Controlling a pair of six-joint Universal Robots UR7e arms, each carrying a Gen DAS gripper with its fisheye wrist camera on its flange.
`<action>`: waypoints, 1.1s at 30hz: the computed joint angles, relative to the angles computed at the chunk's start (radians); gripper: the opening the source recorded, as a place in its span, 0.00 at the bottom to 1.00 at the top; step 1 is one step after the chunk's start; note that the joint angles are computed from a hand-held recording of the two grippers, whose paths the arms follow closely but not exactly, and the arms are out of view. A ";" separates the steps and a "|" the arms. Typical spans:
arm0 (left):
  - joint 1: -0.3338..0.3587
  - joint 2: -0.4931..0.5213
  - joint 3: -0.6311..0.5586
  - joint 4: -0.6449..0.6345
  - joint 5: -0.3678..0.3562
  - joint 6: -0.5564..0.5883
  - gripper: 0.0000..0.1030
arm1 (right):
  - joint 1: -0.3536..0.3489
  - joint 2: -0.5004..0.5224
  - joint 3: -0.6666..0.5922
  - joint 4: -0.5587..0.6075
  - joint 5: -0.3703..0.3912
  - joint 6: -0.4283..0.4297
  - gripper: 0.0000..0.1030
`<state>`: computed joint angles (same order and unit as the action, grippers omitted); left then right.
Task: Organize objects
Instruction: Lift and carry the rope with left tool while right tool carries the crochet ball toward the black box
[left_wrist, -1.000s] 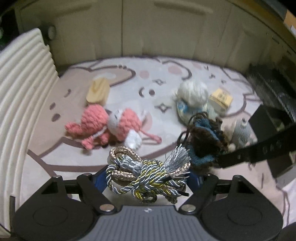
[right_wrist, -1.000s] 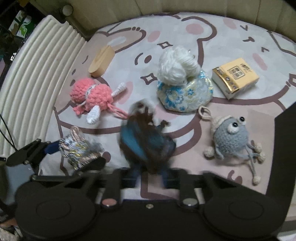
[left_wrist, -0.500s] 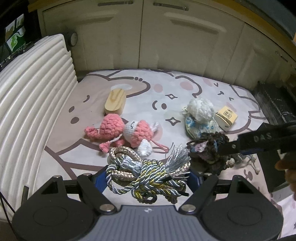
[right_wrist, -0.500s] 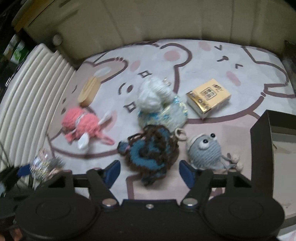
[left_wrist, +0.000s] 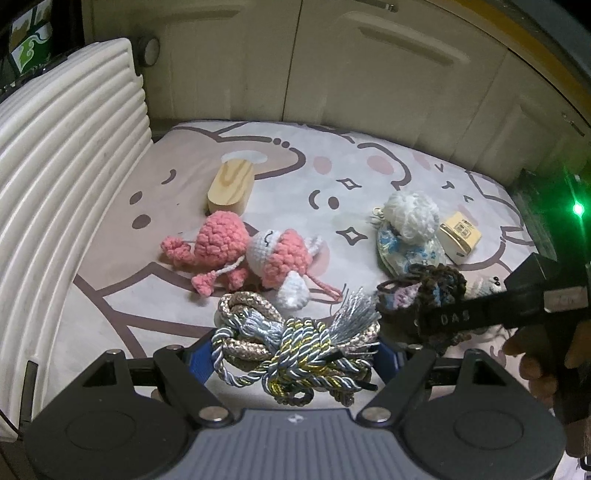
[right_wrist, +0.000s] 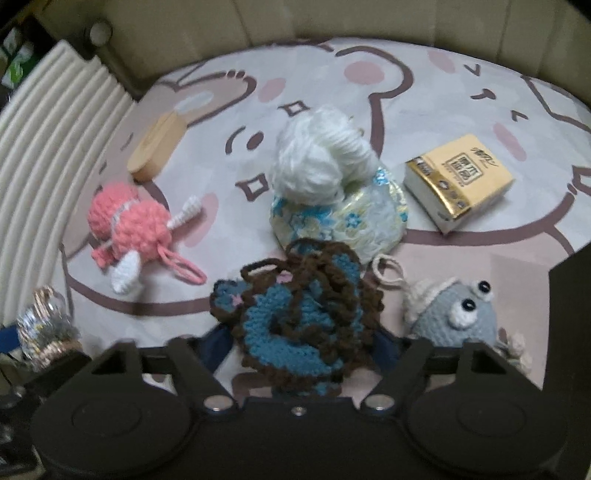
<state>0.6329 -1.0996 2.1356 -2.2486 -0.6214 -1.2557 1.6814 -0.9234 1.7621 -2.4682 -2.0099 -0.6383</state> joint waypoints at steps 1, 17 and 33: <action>0.001 -0.001 -0.002 0.009 0.002 -0.008 0.80 | 0.001 0.001 -0.001 0.004 -0.003 -0.015 0.59; -0.062 -0.035 -0.089 0.295 0.057 -0.226 0.80 | 0.030 -0.161 0.009 0.090 0.161 -0.038 0.46; -0.130 0.016 -0.282 0.620 0.069 -0.403 0.80 | 0.041 -0.323 0.043 0.054 0.230 -0.106 0.47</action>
<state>0.5028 -1.0836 1.8534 -1.6290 -0.5526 -1.6587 1.7227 -1.2461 1.8050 -2.4143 -1.7803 -0.7447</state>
